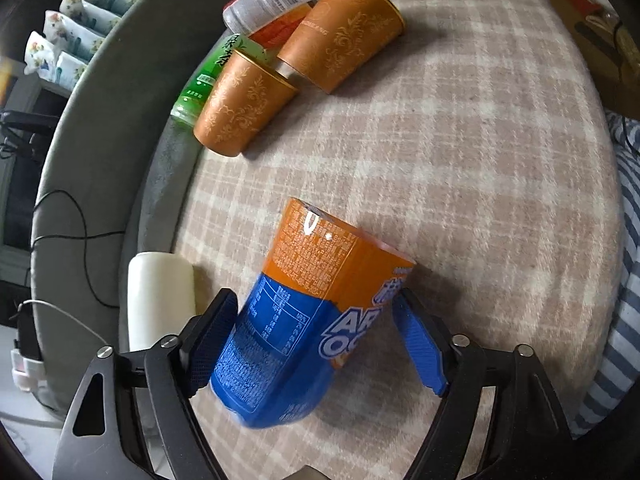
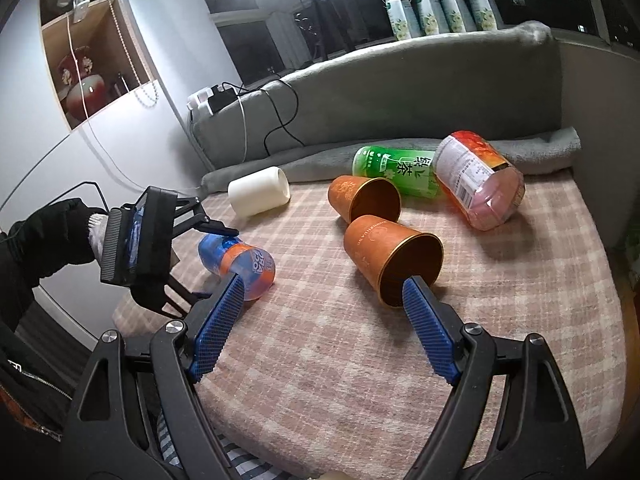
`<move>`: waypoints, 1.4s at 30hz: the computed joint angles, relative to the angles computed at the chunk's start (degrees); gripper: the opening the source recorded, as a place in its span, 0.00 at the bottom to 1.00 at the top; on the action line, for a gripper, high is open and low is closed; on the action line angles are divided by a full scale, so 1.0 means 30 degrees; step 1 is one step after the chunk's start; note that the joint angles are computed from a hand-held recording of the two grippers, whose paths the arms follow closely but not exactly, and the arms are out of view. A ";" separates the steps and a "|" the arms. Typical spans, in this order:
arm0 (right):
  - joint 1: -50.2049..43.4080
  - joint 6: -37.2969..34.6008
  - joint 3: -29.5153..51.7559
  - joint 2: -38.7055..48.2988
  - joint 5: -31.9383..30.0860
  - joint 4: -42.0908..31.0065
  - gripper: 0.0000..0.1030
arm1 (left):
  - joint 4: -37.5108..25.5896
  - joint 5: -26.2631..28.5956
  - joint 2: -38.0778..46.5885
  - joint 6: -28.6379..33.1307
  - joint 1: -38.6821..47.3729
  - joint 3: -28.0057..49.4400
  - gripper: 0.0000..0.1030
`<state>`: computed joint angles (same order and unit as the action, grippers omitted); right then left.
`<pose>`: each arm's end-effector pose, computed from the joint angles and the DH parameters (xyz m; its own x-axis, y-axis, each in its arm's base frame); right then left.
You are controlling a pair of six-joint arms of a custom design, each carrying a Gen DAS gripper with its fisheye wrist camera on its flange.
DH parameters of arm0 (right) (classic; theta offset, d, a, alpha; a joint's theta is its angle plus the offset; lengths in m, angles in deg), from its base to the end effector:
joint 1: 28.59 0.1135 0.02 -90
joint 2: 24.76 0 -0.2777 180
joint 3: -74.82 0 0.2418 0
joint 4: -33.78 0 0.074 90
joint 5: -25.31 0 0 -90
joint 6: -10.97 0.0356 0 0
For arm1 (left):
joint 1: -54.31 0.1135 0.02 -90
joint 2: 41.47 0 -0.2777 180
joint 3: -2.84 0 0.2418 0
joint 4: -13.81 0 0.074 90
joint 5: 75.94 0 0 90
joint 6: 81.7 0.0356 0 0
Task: Flip cup upright
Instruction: 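Grasp the lying blue-and-orange bottle with the left gripper, then lift and rotate the bottle with the left gripper, open end up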
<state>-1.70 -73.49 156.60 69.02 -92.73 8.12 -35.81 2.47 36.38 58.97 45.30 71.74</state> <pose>0.3120 0.1770 0.2759 -0.6129 -0.2153 -0.7602 -0.6751 0.6427 0.3623 0.2551 -0.0332 0.2545 -0.4955 0.8458 -0.1979 0.6835 0.5202 0.5120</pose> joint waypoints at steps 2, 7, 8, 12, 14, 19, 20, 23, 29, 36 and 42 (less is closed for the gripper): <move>-0.0071 0.0145 0.0048 0.0075 -0.0003 -0.0001 0.82 | -0.0231 0.0480 0.0494 -0.0160 0.0263 0.0516 0.73; -0.0209 0.0401 0.0102 0.0296 -0.0043 0.0071 0.82 | -0.0201 0.0942 0.1007 -0.0655 0.0505 0.1000 0.68; -0.0231 0.0516 0.0057 0.0311 -0.0081 0.0165 0.82 | -0.0131 0.1005 0.1082 -0.0702 0.0559 0.1008 0.67; -0.0285 0.0850 -0.0106 0.0297 -0.0048 0.0388 0.82 | -0.0518 0.1597 0.1786 -0.1581 0.1069 0.1822 0.64; -0.0312 0.0921 -0.0131 0.0275 -0.0016 0.0415 0.82 | -0.1217 0.2246 0.2270 -0.2222 0.1465 0.2635 0.63; -0.0438 0.1553 -0.0184 0.0291 0.0191 0.0706 0.82 | -0.2506 0.3031 0.3267 -0.3057 0.1865 0.3907 0.60; -0.0468 0.1670 -0.0190 0.0295 0.0196 0.0762 0.82 | -0.2801 0.3032 0.3435 -0.3110 0.1803 0.4141 0.60; -0.0563 0.1981 -0.0223 0.0337 0.0281 0.0829 0.82 | -0.3946 0.3123 0.4257 -0.3048 0.1706 0.5218 0.62; -0.0755 0.2576 -0.0606 0.0134 0.0279 0.1099 0.82 | -0.5237 0.3726 0.6353 -0.4578 0.2036 0.7423 0.63; -0.1156 0.2915 -0.0871 -0.0047 0.0201 0.1153 0.82 | -0.4125 0.6056 0.5237 -0.5943 0.2579 0.7148 0.60; -0.0960 0.3030 -0.1057 -0.0217 0.0359 0.1341 0.82 | -0.1419 0.7538 0.3817 -0.7664 0.3240 0.5307 0.60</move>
